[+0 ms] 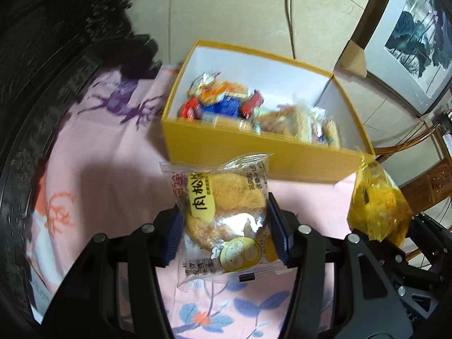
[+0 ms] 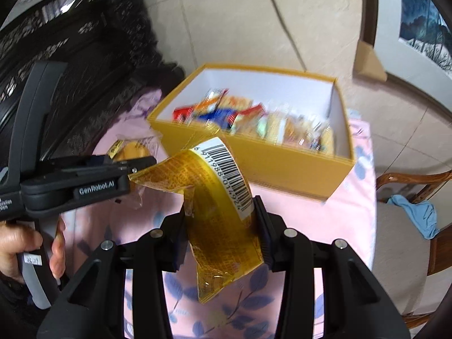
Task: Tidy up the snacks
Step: 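Carry the yellow bag and biscuit pack over the yellow box and open both tools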
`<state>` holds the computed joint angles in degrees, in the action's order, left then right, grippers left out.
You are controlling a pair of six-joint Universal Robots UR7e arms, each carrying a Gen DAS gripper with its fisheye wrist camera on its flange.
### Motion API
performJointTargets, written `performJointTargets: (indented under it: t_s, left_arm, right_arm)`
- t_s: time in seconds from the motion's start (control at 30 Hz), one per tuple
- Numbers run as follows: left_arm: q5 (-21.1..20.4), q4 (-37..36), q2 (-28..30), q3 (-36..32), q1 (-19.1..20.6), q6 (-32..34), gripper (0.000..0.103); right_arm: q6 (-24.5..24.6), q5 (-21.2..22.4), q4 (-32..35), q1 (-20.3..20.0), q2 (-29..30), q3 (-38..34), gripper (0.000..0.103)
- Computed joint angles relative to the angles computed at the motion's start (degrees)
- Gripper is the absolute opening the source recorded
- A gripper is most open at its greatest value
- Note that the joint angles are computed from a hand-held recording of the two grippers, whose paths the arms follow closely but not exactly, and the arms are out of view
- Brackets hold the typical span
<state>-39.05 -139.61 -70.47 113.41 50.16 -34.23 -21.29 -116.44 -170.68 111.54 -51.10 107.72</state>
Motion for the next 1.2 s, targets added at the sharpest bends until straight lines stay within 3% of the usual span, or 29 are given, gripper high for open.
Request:
performJointTargets:
  t_s: [0.37, 0.6, 0.63, 0.67, 0.7, 0.73, 0.8, 1.03, 1.2]
  left_arm:
    - [2.61, 1.74, 8.94, -18.05, 2.97, 9.32, 0.054]
    - [2.36, 0.68, 11.66, -22.71, 3.46, 13.49, 0.055]
    - [2.14, 0.74, 11.94, -23.14, 3.59, 13.80, 0.056]
    - [2.18, 0.55, 12.23, -23.51, 3.68, 13.97, 0.058]
    - [2.66, 0.02, 12.50, -23.74, 3.65, 14.08, 0.076]
    - [3.64, -1.10, 12.78, -23.80, 3.53, 14.33, 0.098]
    - [5.13, -3.60, 12.98, -23.62, 3.23, 15.28, 0.101]
    - [2.71, -0.56, 12.07, -24.57, 3.48, 12.63, 0.101]
    - [5.83, 0.69, 11.89, -23.75, 2.45, 13.11, 0.101]
  right_arm:
    - [0.70, -3.61, 5.54, 0.87, 8.99, -20.35, 0.042]
    - [-0.12, -5.40, 6.44, 0.60, 11.54, -24.81, 0.043]
    - [-0.20, -5.84, 6.26, 0.65, 11.84, -25.09, 0.047]
    - [-0.49, -6.62, 6.13, 0.64, 12.38, -25.68, 0.054]
    - [-0.76, -7.50, 5.63, 0.73, 12.88, -26.12, 0.070]
    - [-1.30, -8.53, 4.41, 0.82, 13.35, -26.42, 0.072]
    - [-2.29, -9.13, 2.62, 0.81, 13.61, -26.39, 0.072]
    - [-0.76, -7.93, 3.88, 0.41, 12.39, -25.30, 0.073]
    - [0.22, -6.53, 3.87, 0.82, 10.86, -23.10, 0.073]
